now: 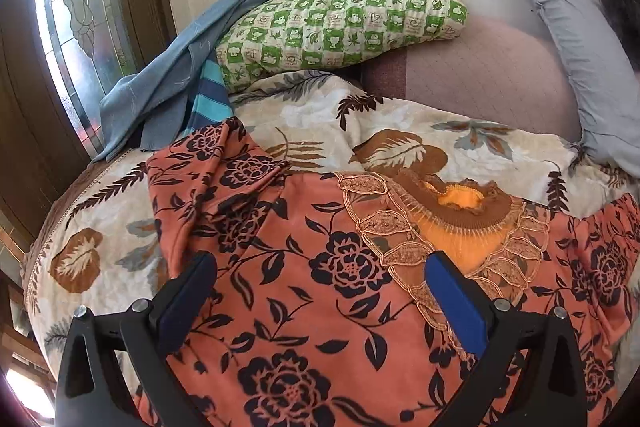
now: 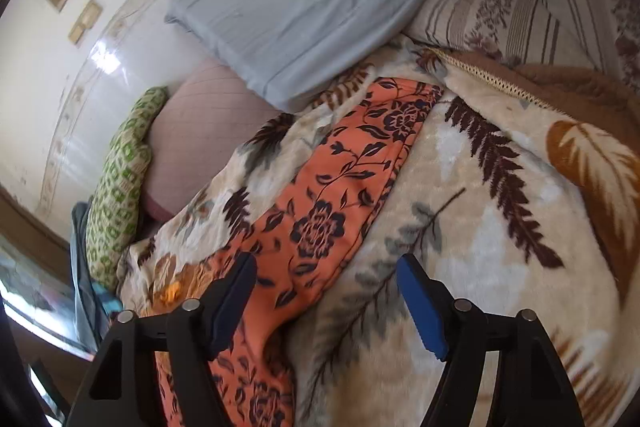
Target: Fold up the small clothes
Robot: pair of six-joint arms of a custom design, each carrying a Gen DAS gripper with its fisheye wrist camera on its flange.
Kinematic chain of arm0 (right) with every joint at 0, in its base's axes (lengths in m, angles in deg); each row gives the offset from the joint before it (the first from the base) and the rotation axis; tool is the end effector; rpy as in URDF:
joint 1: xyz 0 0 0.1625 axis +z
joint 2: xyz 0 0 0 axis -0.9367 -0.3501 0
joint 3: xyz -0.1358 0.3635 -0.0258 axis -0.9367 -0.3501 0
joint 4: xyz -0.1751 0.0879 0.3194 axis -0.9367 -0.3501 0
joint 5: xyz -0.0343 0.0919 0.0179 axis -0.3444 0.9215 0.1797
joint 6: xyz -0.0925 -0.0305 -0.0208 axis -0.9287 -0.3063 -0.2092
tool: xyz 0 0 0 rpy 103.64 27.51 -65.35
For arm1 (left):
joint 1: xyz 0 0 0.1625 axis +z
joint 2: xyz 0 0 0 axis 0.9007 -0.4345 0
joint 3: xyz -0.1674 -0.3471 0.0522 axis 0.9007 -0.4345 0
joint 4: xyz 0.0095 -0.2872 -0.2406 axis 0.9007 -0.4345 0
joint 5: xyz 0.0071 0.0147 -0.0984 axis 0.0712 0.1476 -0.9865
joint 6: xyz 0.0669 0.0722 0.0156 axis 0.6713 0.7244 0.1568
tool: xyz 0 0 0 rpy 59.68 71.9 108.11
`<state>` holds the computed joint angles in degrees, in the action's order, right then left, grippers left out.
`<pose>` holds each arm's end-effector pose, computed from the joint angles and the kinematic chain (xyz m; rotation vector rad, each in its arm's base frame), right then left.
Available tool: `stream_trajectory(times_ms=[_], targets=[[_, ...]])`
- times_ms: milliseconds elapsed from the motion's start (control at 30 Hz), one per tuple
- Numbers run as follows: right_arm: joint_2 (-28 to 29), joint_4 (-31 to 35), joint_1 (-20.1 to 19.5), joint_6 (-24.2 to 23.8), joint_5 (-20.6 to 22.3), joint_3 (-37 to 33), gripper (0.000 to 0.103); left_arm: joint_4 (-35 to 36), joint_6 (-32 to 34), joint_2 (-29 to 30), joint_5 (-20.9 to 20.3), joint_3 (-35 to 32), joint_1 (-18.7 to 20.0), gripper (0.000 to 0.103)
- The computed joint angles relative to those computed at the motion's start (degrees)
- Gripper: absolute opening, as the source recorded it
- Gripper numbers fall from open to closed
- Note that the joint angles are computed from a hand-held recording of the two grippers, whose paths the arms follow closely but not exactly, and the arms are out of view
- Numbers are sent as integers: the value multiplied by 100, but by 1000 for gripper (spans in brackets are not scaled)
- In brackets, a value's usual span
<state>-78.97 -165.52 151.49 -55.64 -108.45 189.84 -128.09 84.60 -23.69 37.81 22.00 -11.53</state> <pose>0.0164 -0.4735 0.3446 -0.8844 -2.1544 1.5052 -0.2585 -0.6939 0.1328 0.5551 2.1521 -0.8685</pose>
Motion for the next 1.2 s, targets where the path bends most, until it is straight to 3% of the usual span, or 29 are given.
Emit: stream_trajectory(times_ms=[100,233,300,433,467,567,667,767,967,1200], targets=[[72,354,-748,344,608,-466,64,-321,635,442,276,-383,100,103],[266,458,-1387,733,1148,-898,65,-429,843,651,168,-757,169,103],[360,26,-1564,718,1470,-955,65,-479,919,738,189,-889,182,103],[559,233,-1619,530,1524,-1387,64,-225,755,820,193,-1027,210,103],[609,255,-1584,485,1423,-1467,57,-255,796,851,229,-1039,206,103],[670,478,-1567,579,1220,-1633,12,-316,901,877,273,-1034,194,103],[647,56,-1500,604,1276,-1477,6,-415,928,826,259,-991,188,103],[592,-398,-1170,220,1303,-1339,6,-467,832,768,271,-1022,202,103],[623,-346,-48,-233,1359,-1519,6,-291,328,480,258,-1027,303,103],[1717,279,1428,-605,1162,-2475,6,-705,310,208,430,-1070,483,103]])
